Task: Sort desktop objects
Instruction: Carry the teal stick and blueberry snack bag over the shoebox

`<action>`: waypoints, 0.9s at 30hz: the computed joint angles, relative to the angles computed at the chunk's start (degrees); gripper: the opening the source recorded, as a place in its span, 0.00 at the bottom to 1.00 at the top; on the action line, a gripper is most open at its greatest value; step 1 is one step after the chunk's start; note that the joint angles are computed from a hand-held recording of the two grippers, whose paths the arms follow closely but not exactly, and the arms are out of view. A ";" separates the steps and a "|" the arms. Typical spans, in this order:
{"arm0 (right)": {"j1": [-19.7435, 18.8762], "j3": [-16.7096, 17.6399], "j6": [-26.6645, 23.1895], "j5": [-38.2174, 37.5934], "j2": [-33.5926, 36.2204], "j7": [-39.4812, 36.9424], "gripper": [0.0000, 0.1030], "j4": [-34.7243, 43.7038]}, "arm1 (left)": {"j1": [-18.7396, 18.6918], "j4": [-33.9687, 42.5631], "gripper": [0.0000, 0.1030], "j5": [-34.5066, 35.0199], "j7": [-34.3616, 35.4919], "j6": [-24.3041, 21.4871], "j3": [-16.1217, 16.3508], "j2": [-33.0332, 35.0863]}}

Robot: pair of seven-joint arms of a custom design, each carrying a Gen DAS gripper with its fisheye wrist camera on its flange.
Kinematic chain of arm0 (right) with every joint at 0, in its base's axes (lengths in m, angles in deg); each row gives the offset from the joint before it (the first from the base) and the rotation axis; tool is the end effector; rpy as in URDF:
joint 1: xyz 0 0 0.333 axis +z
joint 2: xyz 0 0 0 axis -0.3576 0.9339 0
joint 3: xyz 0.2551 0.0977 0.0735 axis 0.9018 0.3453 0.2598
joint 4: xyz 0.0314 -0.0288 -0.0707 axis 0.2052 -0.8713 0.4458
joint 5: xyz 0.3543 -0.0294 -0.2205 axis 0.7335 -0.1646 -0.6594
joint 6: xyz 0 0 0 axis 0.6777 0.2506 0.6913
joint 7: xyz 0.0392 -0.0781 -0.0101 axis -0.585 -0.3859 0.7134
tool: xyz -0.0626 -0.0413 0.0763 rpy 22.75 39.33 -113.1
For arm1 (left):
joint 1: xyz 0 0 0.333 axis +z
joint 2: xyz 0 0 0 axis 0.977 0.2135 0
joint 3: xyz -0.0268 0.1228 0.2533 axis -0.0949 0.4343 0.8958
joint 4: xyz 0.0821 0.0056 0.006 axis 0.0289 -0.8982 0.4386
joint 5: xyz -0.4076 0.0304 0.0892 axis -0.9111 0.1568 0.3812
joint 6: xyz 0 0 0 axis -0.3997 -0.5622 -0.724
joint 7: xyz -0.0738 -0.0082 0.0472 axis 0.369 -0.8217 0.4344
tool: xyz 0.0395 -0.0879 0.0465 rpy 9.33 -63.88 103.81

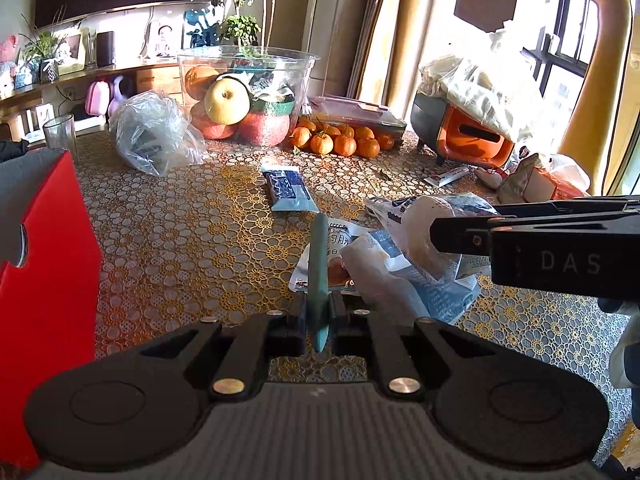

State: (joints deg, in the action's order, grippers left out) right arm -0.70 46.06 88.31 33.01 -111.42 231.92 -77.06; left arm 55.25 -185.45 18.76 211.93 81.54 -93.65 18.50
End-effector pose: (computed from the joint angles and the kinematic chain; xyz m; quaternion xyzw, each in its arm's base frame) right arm 0.3562 0.2558 0.5104 -0.4462 0.7794 -0.3801 0.2214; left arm 0.4810 -0.3114 0.4606 -0.2927 0.8493 -0.4348 0.0627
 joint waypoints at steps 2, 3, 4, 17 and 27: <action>0.10 0.04 -0.08 0.25 -0.97 0.83 0.49 -0.18 | -0.05 -0.54 0.09 -0.61 0.41 -0.15 0.19 -0.96; 0.15 0.07 -0.10 0.30 -1.52 1.02 0.49 -0.31 | -0.08 -0.73 0.09 -0.72 0.40 -0.24 0.31 -1.35; 0.14 0.23 -0.27 0.26 -1.82 1.04 0.49 -0.26 | -0.11 -0.98 0.09 -0.98 0.47 -0.44 0.50 -1.88; 1.57 2.51 -2.33 -0.23 -1.11 0.05 0.49 3.74 | -0.55 -5.60 0.09 -1.00 -0.78 -2.31 3.81 -10.44; 2.30 4.06 -1.11 -3.34 4.76 -0.74 0.49 10.93 | 0.69 -8.68 0.09 0.37 -2.31 -3.49 7.86 -17.26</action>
